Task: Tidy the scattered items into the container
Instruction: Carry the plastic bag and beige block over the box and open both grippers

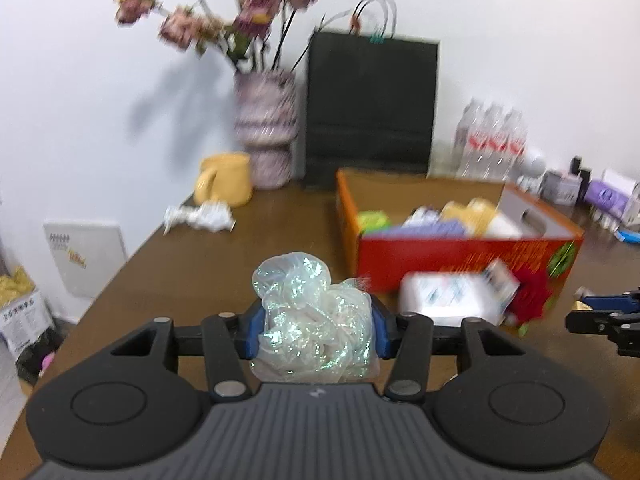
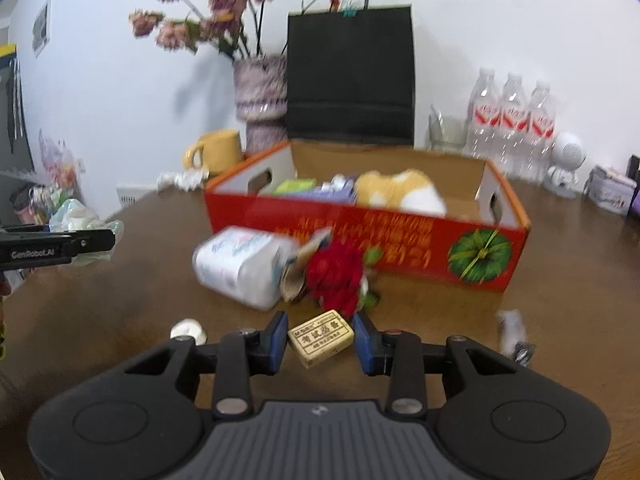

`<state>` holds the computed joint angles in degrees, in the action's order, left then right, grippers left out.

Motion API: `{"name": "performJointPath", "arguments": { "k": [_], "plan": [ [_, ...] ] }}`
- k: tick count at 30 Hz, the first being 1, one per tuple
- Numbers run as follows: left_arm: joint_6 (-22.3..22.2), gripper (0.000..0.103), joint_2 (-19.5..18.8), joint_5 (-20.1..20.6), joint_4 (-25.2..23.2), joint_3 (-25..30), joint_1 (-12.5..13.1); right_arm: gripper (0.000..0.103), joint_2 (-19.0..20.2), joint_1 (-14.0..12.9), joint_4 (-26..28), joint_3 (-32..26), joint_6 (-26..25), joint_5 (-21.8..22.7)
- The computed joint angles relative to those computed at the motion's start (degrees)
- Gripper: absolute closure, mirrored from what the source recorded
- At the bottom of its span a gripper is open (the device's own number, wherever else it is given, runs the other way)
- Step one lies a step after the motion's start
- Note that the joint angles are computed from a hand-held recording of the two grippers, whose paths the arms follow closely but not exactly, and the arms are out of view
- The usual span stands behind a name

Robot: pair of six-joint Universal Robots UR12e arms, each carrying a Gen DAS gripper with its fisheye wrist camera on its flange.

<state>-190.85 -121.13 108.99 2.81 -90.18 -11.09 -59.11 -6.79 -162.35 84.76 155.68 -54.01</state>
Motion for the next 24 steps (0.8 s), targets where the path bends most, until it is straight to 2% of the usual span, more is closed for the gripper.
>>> {"name": "performJointPath", "arguments": {
  "k": [7,9,13,18,24],
  "plan": [
    [2.7,0.050,-4.0,-0.6,4.5,7.8,-0.8,0.069,2.4,-0.4,-5.7,-5.4,4.8,1.1],
    [2.0,0.049,-6.0,-1.6,5.8,11.3,-0.7,0.069,3.8,-0.2,-7.2,-7.9,6.5,0.6],
    [-2.6,0.049,-9.7,-3.9,3.9,18.2,-0.1,0.069,7.2,0.5,-7.0,-14.1,9.6,-0.7],
    [-6.5,0.049,-14.7,-5.7,-6.2,27.6,0.8,0.069,12.5,1.9,-3.0,-22.9,10.8,-4.8],
    [-6.0,0.049,-20.4,-6.4,-23.1,39.0,1.1,0.069,19.4,3.1,6.2,-34.4,11.0,-9.1]
  ]
}}
